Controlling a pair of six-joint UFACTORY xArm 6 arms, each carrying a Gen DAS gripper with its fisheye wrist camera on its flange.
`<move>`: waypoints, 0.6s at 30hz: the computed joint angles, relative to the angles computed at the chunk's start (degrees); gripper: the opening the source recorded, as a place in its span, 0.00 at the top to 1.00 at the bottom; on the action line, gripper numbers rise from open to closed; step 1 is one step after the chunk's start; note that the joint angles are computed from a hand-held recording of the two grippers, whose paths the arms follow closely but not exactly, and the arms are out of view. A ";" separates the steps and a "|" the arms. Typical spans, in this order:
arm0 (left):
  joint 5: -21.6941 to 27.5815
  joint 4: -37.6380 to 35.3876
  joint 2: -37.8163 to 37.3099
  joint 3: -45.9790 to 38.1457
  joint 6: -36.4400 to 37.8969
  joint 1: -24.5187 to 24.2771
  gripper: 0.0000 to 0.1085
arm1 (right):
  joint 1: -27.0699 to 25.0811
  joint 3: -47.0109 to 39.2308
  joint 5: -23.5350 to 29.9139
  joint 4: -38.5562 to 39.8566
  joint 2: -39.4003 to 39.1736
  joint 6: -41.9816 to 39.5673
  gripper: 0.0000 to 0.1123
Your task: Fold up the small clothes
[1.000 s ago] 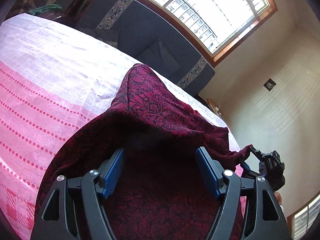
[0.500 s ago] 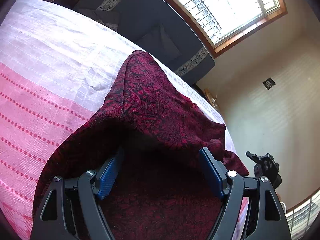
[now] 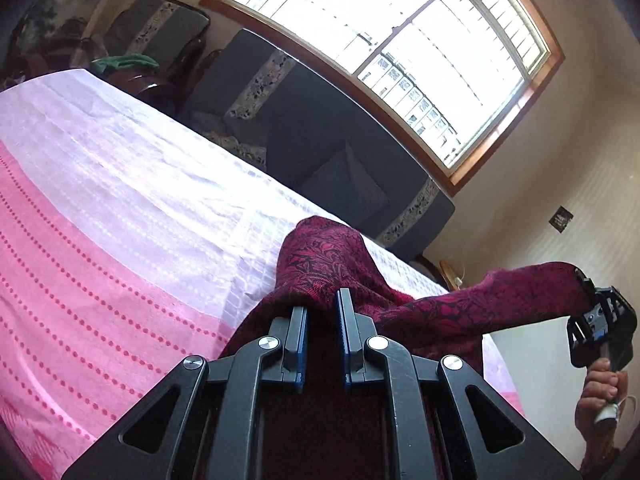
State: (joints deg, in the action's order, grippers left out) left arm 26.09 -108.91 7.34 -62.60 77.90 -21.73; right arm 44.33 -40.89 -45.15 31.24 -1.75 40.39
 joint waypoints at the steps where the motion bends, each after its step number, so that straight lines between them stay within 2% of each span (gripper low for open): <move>1: -0.67 -1.28 0.21 -0.03 0.88 0.12 0.88 | -0.69 0.02 1.04 -0.02 0.96 1.14 0.92; 3: -4.79 1.84 2.09 -1.19 -0.56 -1.30 0.88 | -2.35 0.98 7.42 1.75 3.37 2.42 0.92; 4: -4.18 5.23 3.14 -1.39 -4.26 -1.18 0.88 | -3.01 3.12 8.38 1.69 4.60 5.22 0.92; 5: -1.18 9.54 4.00 -1.43 -9.86 -0.24 0.86 | -3.75 6.17 7.13 0.44 5.65 9.34 0.92; 6: 1.46 12.38 4.58 -1.36 -13.28 0.52 0.79 | -3.93 8.46 5.34 0.54 6.68 12.08 0.92; 9: 2.41 15.17 4.61 -0.96 -14.93 0.45 0.73 | -5.13 13.80 -0.35 -3.85 8.69 21.41 0.92; 14: -1.81 12.15 3.50 -0.06 -11.67 -1.22 0.71 | -2.88 12.33 2.45 1.77 6.37 11.35 0.92; 16: -3.97 12.28 3.54 -0.05 -12.85 -1.54 0.62 | -2.18 11.88 2.53 3.94 5.60 7.36 0.92; 18: -4.33 12.39 3.29 0.37 -13.86 -1.26 0.62 | -1.12 10.46 7.86 8.90 5.09 1.69 0.91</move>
